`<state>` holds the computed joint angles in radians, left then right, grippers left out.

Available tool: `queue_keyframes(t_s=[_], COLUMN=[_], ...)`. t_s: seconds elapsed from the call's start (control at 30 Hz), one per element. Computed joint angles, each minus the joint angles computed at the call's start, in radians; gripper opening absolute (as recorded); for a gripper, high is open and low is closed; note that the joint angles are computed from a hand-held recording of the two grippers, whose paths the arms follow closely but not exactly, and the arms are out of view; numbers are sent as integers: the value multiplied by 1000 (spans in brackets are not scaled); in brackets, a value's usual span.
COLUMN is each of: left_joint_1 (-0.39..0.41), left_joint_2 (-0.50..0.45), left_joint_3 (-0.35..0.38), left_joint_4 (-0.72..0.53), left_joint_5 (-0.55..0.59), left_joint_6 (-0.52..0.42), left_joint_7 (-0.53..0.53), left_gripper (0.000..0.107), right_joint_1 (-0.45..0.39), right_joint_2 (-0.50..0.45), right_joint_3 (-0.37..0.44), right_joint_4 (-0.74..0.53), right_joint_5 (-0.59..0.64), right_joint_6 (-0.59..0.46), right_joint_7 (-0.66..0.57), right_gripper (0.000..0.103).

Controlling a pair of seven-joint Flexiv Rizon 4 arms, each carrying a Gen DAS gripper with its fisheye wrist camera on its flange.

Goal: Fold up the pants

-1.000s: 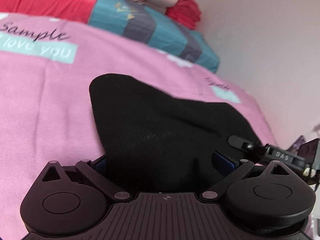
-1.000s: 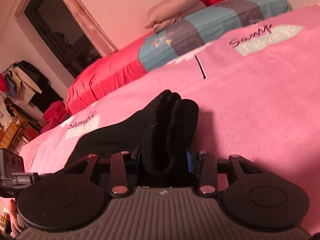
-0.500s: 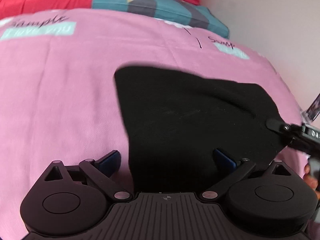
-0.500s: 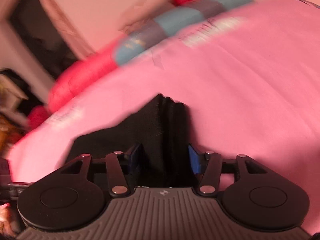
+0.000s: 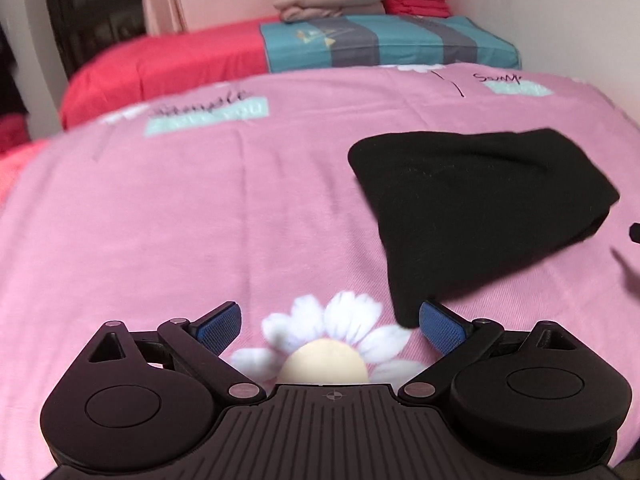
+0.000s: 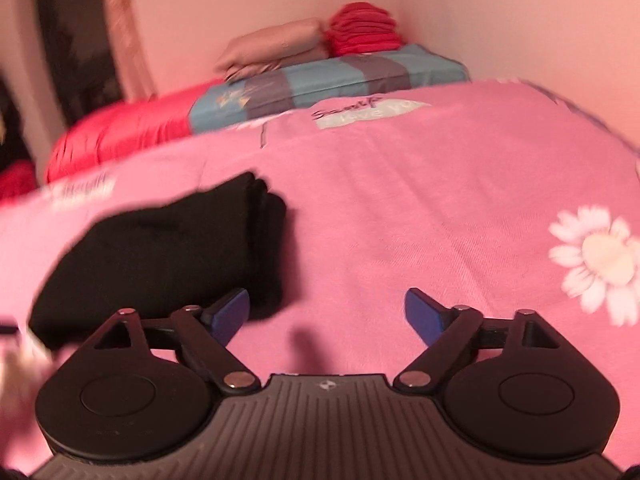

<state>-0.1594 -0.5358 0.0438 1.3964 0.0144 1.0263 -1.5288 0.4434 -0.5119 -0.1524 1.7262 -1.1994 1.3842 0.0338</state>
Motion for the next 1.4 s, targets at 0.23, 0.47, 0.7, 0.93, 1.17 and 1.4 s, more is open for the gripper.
queue_keyframes(t_s=[0.23, 0.47, 0.7, 0.93, 1.17, 1.4], left_joint_1=[-77, -95, -84, -81, -78, -74], left_joint_2=[-34, -43, -55, -63, -68, -77], left_joint_3=[37, 53, 45, 40, 39, 36], left_joint_4=[-53, -68, -89, -102, -108, -118], left_joint_5=[111, 157, 157, 156, 152, 145], left_joint_6=[-37, -71, -96, -110, -110, -123], left_joint_7=[-44, -92, -118, -123, -124, -118], left_gripper=[103, 103, 103, 103, 103, 103], right_joint_1=[36, 122, 135, 146, 147, 153], right_joint_2=[-41, -73, -82, -90, -101, -112], right_joint_3=[87, 38, 43, 47, 52, 53], right_joint_4=[-33, -80, -97, -108, -123, -138], right_joint_5=[142, 198, 291, 327, 368, 402], right_joint_6=[21, -51, -90, -98, -107, -117], right_joint_7=[-279, -340, -377, -418, -454, -481], right_gripper=[97, 101, 101, 102, 102, 102])
